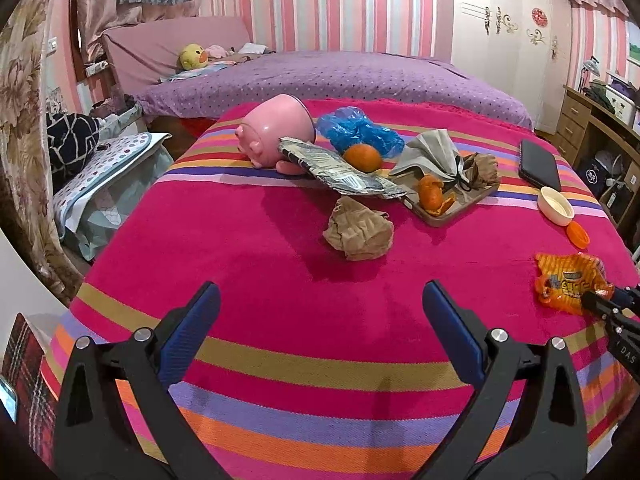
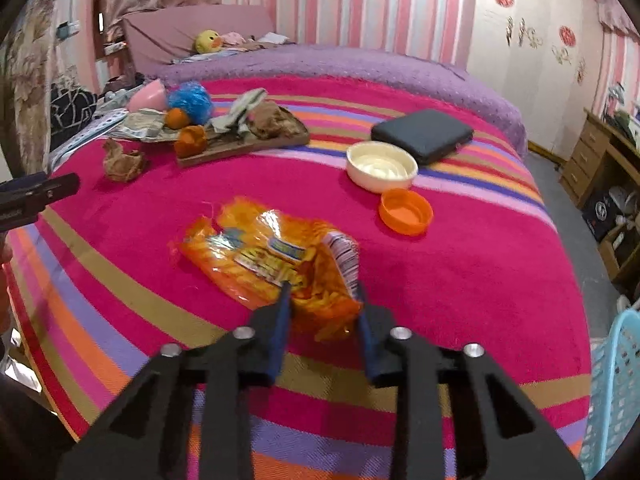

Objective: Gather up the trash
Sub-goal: 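Return the right gripper to the bed and grasp the orange snack wrapper, then grasp the crumpled brown paper with the left gripper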

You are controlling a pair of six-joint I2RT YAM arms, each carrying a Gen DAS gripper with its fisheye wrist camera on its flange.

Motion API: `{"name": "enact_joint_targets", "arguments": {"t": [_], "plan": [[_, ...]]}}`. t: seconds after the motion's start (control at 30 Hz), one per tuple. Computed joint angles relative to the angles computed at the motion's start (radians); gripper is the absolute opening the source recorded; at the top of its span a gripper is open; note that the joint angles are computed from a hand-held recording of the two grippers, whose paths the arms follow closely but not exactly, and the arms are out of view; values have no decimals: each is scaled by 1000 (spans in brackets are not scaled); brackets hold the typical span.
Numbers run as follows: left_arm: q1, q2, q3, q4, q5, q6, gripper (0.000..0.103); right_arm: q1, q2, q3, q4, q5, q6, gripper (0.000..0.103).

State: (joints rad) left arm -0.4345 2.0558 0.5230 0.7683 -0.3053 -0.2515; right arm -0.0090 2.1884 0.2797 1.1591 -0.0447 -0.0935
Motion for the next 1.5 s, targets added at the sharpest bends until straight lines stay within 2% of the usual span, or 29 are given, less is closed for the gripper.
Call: {"name": "enact_joint_targets", "arguments": {"t": [0.13, 0.2, 0.33, 0.6, 0.8, 0.83, 0.9, 0.97, 1.0, 1.2, 1.33, 1.5], "plan": [[5, 3, 3, -4, -1, 6, 98, -25, -51, -25, 20, -54, -5, 25], [12, 8, 14, -20, 1, 6, 98, -33, -84, -48, 54, -47, -15, 24], [37, 15, 37, -49, 44, -8, 98, -98, -172, -70, 53, -65, -34, 24], [32, 86, 193, -145, 14, -10, 97, -242, -219, -45, 3, -140, -39, 24], [17, 162, 320, -210, 16, -19, 97, -278, -226, -49, 3, -171, -48, 24], [14, 173, 336, -221, 11, -20, 95, -280, -227, -51, 7, -172, -50, 24], [14, 194, 371, -249, 25, -16, 81, -285, -227, -52, 11, -176, -54, 24], [19, 201, 391, -276, 56, -16, 58, -301, -231, -53, 7, -192, -58, 24], [19, 202, 394, -281, 70, -15, 53, -301, -229, -53, 8, -192, -56, 24], [-19, 167, 341, -240, 34, 17, 49, -335, -233, -60, 13, -220, -62, 24], [-88, 103, 261, -182, -61, 34, 49, -370, -254, -73, 14, -253, -73, 24], [-204, -34, 147, -141, -156, -36, 49, -467, -324, -123, 5, -341, -114, 24]]}}
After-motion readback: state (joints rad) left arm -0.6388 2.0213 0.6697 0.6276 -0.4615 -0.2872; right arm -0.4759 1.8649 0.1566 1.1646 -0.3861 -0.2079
